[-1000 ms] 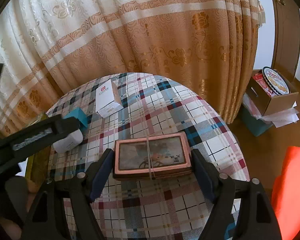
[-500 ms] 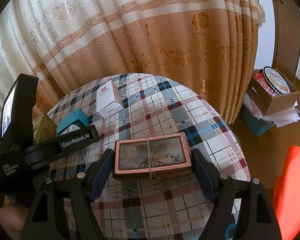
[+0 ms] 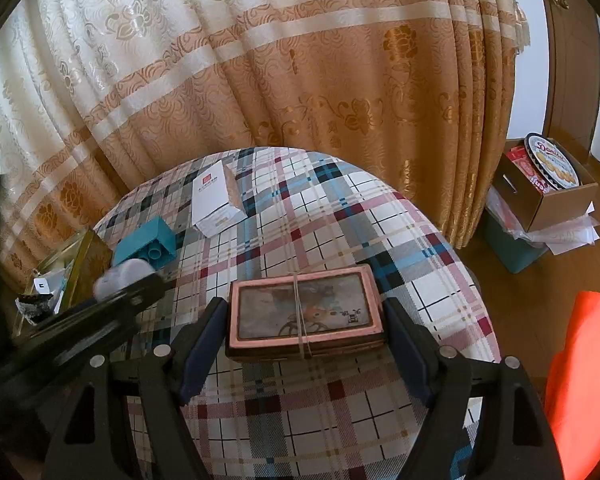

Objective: Organize rigid objects
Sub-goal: 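Move the left gripper to the white pill bottle and close on it, then lift the pill bottle with left gripper while right gripper lifts picture box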

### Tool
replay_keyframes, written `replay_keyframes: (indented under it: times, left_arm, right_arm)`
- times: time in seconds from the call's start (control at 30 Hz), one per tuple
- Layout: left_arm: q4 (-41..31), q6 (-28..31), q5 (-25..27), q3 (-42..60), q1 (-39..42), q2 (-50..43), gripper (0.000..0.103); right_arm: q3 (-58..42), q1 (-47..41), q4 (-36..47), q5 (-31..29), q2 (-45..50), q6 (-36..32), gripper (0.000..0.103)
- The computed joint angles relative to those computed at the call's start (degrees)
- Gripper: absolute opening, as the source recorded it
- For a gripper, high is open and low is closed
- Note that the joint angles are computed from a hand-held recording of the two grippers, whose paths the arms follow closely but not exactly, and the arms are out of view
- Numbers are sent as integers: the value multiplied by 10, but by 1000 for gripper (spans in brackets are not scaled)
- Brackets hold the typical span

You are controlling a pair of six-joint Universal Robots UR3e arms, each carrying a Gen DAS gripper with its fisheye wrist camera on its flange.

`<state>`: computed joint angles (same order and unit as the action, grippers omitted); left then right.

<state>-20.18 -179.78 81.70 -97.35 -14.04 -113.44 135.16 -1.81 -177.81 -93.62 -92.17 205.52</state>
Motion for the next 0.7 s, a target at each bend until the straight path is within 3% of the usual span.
replay_keyframes:
  times: [0.17, 0.33, 0.53, 0.7]
  left_arm:
    - [62, 79, -107, -133, 59, 111, 57]
    - [45, 167, -225, -213, 133, 202, 57]
    - [31, 266, -293, -287, 189, 297, 57]
    - [15, 319, -314, -334, 216, 363, 57]
  right_arm:
    - [0, 0, 1, -2, 0, 0, 80]
    - [-3, 2, 3, -5, 1, -1, 80]
    - [-6, 5, 9, -11, 1, -1, 80]
    - [-17, 17, 27, -31, 4, 2, 80]
